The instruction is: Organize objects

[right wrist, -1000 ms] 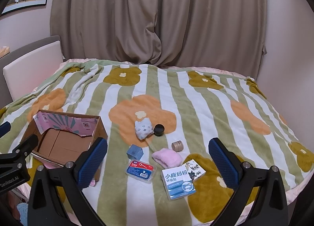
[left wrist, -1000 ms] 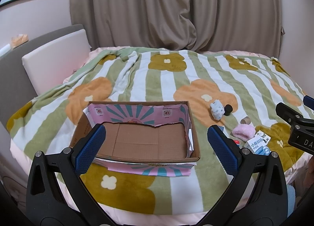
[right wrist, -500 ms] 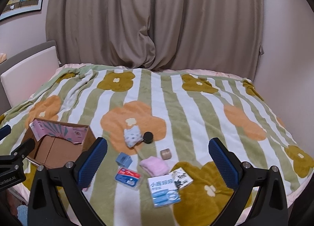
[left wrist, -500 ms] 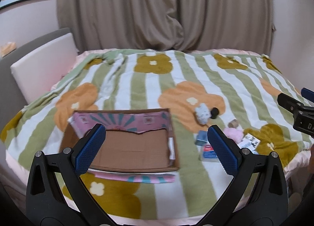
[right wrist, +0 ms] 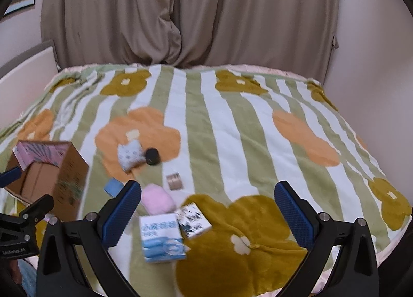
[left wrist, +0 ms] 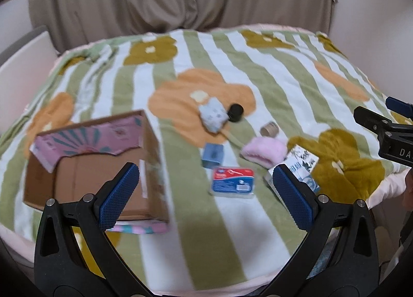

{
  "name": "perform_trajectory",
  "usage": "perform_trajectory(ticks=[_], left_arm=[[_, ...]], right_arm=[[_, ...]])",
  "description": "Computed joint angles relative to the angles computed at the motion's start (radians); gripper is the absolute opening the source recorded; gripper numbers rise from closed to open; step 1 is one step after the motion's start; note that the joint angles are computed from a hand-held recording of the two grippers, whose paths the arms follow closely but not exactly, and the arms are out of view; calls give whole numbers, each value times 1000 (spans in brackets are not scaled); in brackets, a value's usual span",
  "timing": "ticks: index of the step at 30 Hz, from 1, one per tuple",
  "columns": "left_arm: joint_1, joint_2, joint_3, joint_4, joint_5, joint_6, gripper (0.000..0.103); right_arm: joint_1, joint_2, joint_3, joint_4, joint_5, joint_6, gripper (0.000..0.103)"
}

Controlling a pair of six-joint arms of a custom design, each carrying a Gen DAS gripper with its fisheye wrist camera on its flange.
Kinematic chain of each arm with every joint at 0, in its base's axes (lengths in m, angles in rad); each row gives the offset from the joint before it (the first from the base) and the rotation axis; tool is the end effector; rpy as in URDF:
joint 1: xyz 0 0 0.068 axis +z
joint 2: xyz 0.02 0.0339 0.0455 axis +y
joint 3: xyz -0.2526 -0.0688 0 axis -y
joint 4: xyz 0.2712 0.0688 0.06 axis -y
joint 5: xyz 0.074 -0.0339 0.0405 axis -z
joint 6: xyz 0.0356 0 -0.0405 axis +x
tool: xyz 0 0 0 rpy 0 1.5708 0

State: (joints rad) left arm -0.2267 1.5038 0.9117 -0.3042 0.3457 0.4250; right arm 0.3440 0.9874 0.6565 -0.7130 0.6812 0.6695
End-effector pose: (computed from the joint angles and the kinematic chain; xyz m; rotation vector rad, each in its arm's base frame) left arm 0.3176 -0.0856 0.1800 0.9147 2.2444 -0.3363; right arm 0.2033 0.0490 0.2051 0.5982 2.2666 -0.4176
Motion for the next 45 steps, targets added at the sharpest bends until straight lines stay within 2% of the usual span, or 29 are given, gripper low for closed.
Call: perform_trajectory(ticks=[8,17,27,35,38,43,45], left_arm=[[-83,164,30,48,-74,-43,103],[-130,313,84,68,-122,-53,103],[-146,447,163,57,-144,-52,103],[-154,503,204,36,-134,-52,102],[-156,516,215,31,-129,-52,98],[-153,535,233,9,-116,-51,83],[-151,538,238,3,-106,-48,80]], right_arm=[[-140,-50,-159,101,-122,-119,103],[-137,84,-249,290,-267,-128,103],[-86,255,-274,472,-375,-119,103],[-34,360,-257,576,-388,-119,103],[-15,397,-242,594,-388,-121,102],[2,469,-206,612,-380,-135,85],[9,486,-198,617,-370,-139,71]])
